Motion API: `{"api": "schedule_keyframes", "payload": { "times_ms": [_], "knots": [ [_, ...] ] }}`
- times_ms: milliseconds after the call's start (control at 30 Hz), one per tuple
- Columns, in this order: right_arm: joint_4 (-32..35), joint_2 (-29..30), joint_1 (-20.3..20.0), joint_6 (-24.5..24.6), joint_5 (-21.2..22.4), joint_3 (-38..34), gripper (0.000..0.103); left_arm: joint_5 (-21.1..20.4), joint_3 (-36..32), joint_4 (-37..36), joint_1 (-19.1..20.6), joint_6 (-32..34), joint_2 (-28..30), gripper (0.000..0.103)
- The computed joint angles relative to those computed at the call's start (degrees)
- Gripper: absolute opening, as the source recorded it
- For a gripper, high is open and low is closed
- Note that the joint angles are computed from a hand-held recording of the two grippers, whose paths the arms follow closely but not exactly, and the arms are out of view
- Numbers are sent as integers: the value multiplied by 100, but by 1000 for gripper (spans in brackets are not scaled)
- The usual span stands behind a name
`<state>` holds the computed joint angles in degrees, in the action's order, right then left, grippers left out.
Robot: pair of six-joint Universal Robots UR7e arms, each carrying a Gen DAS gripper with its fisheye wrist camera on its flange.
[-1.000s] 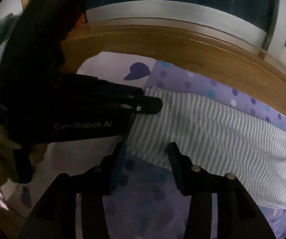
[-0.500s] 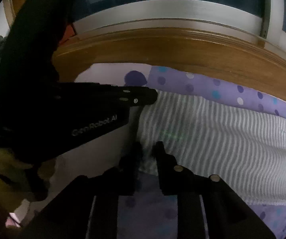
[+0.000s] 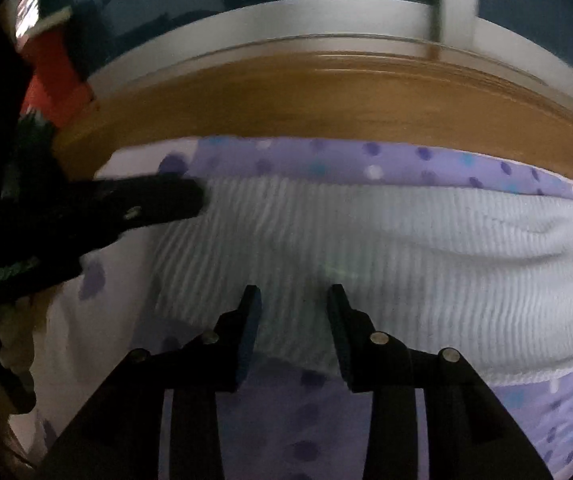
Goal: Fold clothes
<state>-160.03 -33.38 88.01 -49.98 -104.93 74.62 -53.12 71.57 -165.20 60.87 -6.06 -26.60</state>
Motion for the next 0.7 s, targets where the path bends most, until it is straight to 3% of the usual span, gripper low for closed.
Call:
{"api": "schedule_keyframes", "payload": {
  "times_ms": [167,233,367,467,567,633,700],
  "knots": [
    [-335,-299,43,-896,584,622,34,206,690,-176,47,-714,-483,22],
    [-110,-260,99,-1073,447,587,34,254,834,-146,84,-932,-579,22],
    [581,-43,83,-256,354,26,18,163,1101,-265,116,-1105,-712,22],
    [1468,-28,-108,1109,865,-599,18,149,1072,-300,105,-1036,-644,22],
    [2190,-27,-305,1897,1474,-1086,18,174,1079,-379,92,-1013,-649,22],
    [2570,-9,-318,1838,1589,-1204,18,188,1048,-439,80,-989,-646,22],
    [2890,-57,-220,1432,1578,-1056,18,224,987,-478,53,-916,-630,22]
  ]
}}
